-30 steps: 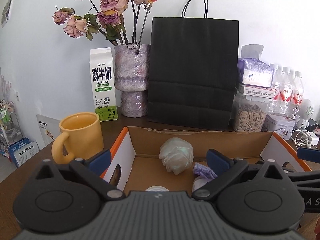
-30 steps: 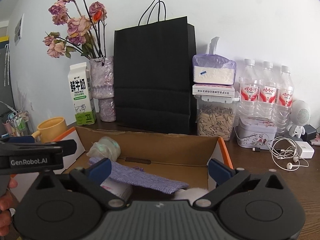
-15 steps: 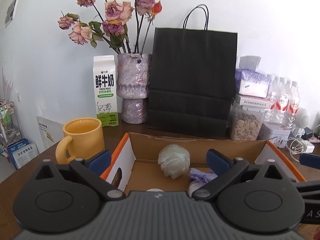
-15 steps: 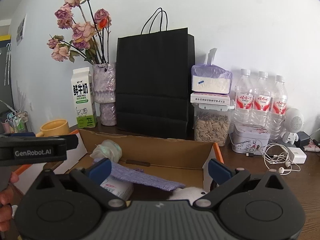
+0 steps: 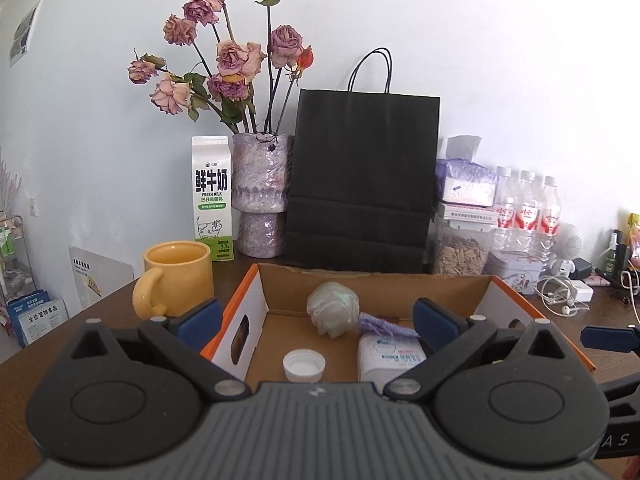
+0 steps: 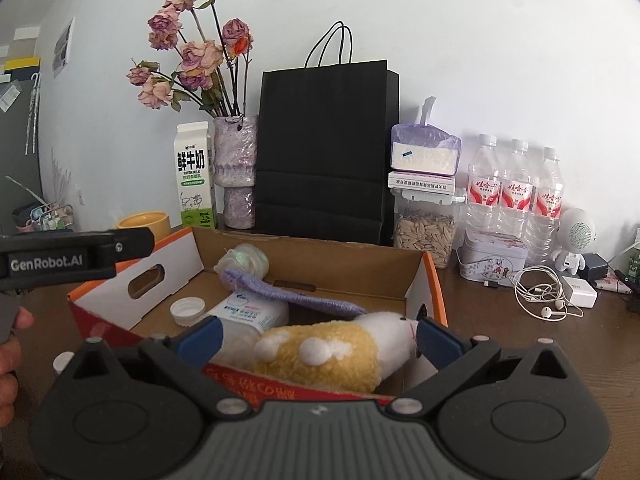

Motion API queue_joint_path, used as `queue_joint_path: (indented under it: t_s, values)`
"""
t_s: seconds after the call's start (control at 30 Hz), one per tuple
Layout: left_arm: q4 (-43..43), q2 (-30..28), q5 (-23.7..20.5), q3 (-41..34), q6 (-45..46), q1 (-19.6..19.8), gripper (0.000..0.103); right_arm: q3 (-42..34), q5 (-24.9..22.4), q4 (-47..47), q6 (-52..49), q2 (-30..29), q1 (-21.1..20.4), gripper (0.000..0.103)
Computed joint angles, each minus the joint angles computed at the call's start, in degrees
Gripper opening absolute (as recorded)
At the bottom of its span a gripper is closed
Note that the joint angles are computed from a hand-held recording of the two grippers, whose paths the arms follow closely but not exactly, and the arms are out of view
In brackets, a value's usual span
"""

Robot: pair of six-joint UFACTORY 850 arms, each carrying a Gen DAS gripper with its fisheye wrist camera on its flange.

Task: Organize objects
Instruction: 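Move the right gripper to the white cloth and close on it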

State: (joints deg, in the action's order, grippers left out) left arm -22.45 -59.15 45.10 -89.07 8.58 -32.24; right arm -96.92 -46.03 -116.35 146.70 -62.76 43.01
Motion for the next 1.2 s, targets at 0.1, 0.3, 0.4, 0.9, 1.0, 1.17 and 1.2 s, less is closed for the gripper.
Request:
queue_joint_path:
  t_s: [0.1, 0.3, 0.4, 0.9, 1.0, 1.17, 1.2]
  values:
    - [1.3, 0.7, 0.3, 2.1, -0.8, 0.0, 0.103, 2.3, -0.6, -1.3, 2.4, 1.1, 0.6, 0.103]
    - [5.5, 2.2, 1.0, 6.0, -3.8, 0.6, 0.103, 5.5, -0.5, -3.2, 5.7, 2.7, 1.5, 0.103]
    - [7.4, 2.6, 0.8, 7.2, -4.7, 0.9, 0.103, 7.1, -0.3, -4.2, 7.3, 3.5, 2.0, 0.103]
    - [13.9, 4.0, -0.7, 12.9, -6.6, 2.9, 0.103, 7.9, 4.4, -2.6, 8.4, 3.8, 2.7, 0.103]
    - [14.7, 3.8, -2.5, 12.6, -7.6, 3.3, 0.103, 6.8, 6.0, -1.8, 7.4, 3.1, 2.4, 0.103]
    - [16.5, 3.8, -3.4, 12.5, -9.0, 3.6, 0.103, 4.9, 8.0, 1.1, 5.4, 1.8, 2.0, 0.096]
    - [16.8, 3.8, -3.8, 12.4, -9.1, 3.6, 0.103, 4.6, 8.5, 1.4, 5.2, 1.7, 1.9, 0.095]
